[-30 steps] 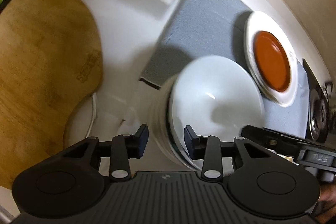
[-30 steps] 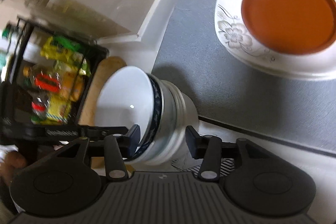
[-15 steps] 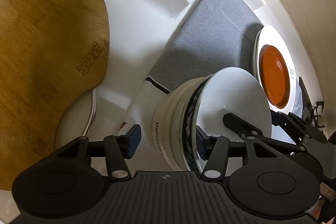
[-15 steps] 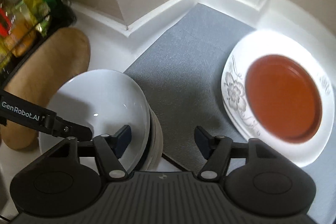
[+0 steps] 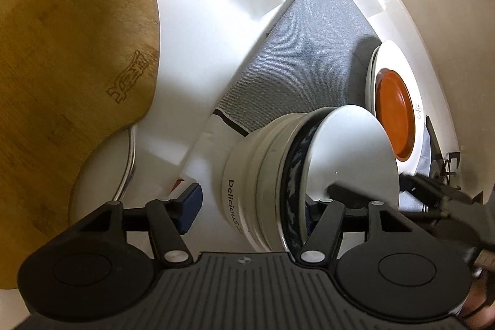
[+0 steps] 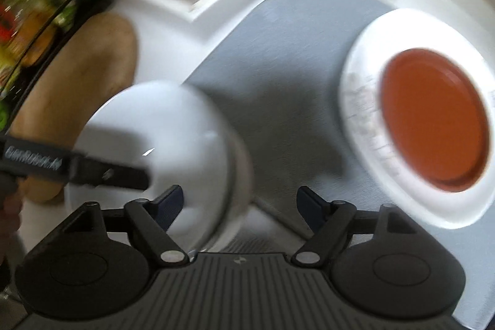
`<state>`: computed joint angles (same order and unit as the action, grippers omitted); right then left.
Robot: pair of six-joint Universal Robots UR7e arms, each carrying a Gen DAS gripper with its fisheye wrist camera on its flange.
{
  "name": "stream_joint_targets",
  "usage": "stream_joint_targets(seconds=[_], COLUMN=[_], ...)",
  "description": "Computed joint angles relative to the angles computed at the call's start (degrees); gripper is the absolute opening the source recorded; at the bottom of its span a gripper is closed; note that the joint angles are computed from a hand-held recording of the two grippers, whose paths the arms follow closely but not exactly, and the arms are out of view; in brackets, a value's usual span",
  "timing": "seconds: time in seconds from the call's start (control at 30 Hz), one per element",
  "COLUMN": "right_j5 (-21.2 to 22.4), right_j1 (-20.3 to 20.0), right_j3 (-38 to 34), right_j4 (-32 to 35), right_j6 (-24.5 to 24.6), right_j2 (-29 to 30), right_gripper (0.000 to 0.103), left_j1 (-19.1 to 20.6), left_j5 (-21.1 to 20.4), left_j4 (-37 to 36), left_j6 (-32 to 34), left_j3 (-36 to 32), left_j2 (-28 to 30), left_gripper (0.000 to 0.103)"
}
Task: Organize plates and bowls
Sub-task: 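Carry the nested bowls with both grippers over the plate stack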
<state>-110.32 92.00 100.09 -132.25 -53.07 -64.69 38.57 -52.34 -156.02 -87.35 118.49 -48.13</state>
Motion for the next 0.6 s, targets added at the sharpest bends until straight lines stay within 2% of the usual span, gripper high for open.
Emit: stream_joint_targets(seconds=[0.07,0.2,0.27,0.37,0.43,0.6], right_j5=[1.83,0.28,-0.04,4.71,8.31,10.88], right_j1=[-0.42,0.25,0.32,-1.86,-3.64,-5.91], right_j3=[-1.85,-4.87,-6.75,-12.39,-13.96,-12.35], right_j4=[1.07,3.12,6.74,17.91,21.75,21.54], right_j6=[2.31,4.62,7.58,17.42,22.52,25.05], right_j2=[0.19,1.80,3.18,5.50,6.39,6.23], right_gripper=[0.084,0.087,0.090,0.090,0.090,0.088], left_j1=[-0.09,-0.56,-0.25,0.76,1.36,3.15], left_j5=[-0.03,0.38,-0.09,-2.20,-3.51,-6.77], left_j4=[0.56,4.31,4.09,0.30,-2.70,-11.11], left_j6=[-0.26,-0.76,0.42,1.94,2.58,2.60], left_j3=[0.07,-0.97,-1.66,-1.56,-0.90,1.57], left_j2=[-0.28,-0.57,-0.01,0.50,0.55,1.00], left_gripper=[0.065,0.066,0.069,0.065,0.062,0.070])
